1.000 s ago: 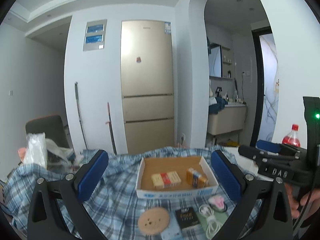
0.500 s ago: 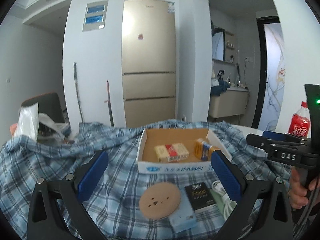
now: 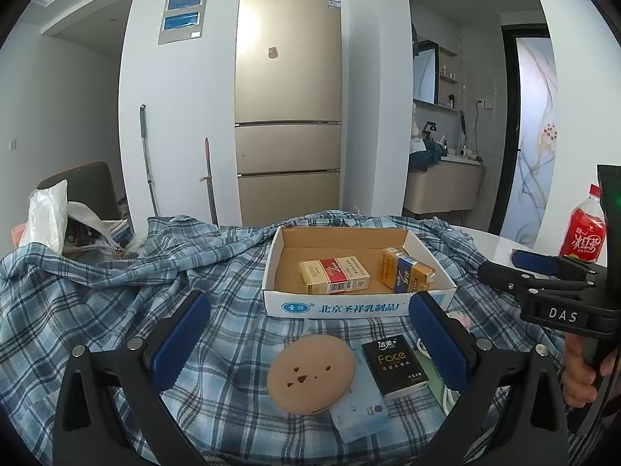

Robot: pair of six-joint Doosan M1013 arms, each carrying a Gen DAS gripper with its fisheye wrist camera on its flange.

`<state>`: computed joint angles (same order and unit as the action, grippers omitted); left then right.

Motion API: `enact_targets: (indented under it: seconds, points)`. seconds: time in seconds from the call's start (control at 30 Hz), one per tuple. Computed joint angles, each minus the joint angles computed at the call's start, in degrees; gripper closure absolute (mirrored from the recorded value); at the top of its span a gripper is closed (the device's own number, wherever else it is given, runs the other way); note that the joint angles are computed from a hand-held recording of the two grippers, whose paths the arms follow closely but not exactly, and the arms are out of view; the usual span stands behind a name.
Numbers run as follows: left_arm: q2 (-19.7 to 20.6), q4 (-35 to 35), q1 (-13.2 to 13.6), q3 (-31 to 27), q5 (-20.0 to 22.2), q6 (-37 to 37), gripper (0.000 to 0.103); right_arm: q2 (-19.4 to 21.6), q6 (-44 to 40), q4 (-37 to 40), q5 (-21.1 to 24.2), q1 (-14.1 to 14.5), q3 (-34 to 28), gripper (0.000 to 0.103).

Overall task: Organize soft objects
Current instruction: 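Grasp the pink bunny toy with the right gripper and lift it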

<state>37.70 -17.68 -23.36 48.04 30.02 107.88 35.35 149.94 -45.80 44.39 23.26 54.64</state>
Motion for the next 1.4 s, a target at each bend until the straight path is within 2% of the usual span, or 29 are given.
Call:
enact_targets:
  seconds: [0.23,0.4,0.47,0.6,0.7,0.87,1.07,1.23,1.3,1.4]
  points:
    - [1.3,4.0,-0.1,-2.5,3.1,-4.4,0.0,0.3,-2.5,3.8,0.1,-0.5,-0.7,0.029]
    - [3.7,5.6,0.0,-6.9,9.4,-7.0,0.0,2.7,-9.3,12.4,5.2,-1.5,-5.0,0.031]
    - [4.6,6.8,-0.1,-8.5,11.8,-8.4,0.0,3.9,-12.6,17.3,7.5,-2.1,-7.1,0.041]
    - [6.7,7.7,0.1,-12.2,16.9,-10.2,0.0,5.6,-16.0,24.5,11.4,-3.4,-9.7,0.049]
    - [7.8,7.1,0.3,-14.2,19.6,-10.7,0.0,6.9,-18.1,29.0,14.5,-4.2,-11.8,0.061]
    - [7.8,6.9,0.2,-14.2,19.8,-10.7,0.0,8.1,-20.0,31.4,16.9,-4.5,-13.5,0.068]
    - [8.0,7.1,0.1,-14.6,20.1,-10.7,0.0,8.0,-19.6,30.8,16.7,-4.4,-13.4,0.077]
    - [7.9,7.0,0.2,-14.5,20.0,-10.5,0.0,5.8,-19.6,28.1,12.7,-3.8,-10.9,0.078]
    - [7.7,6.6,0.3,-14.1,19.4,-10.2,0.0,5.4,-21.7,27.4,13.3,-3.3,-11.1,0.078]
    - [7.4,6.0,0.3,-13.6,18.8,-9.5,0.0,5.3,-26.7,31.7,13.8,-3.1,-11.6,0.077]
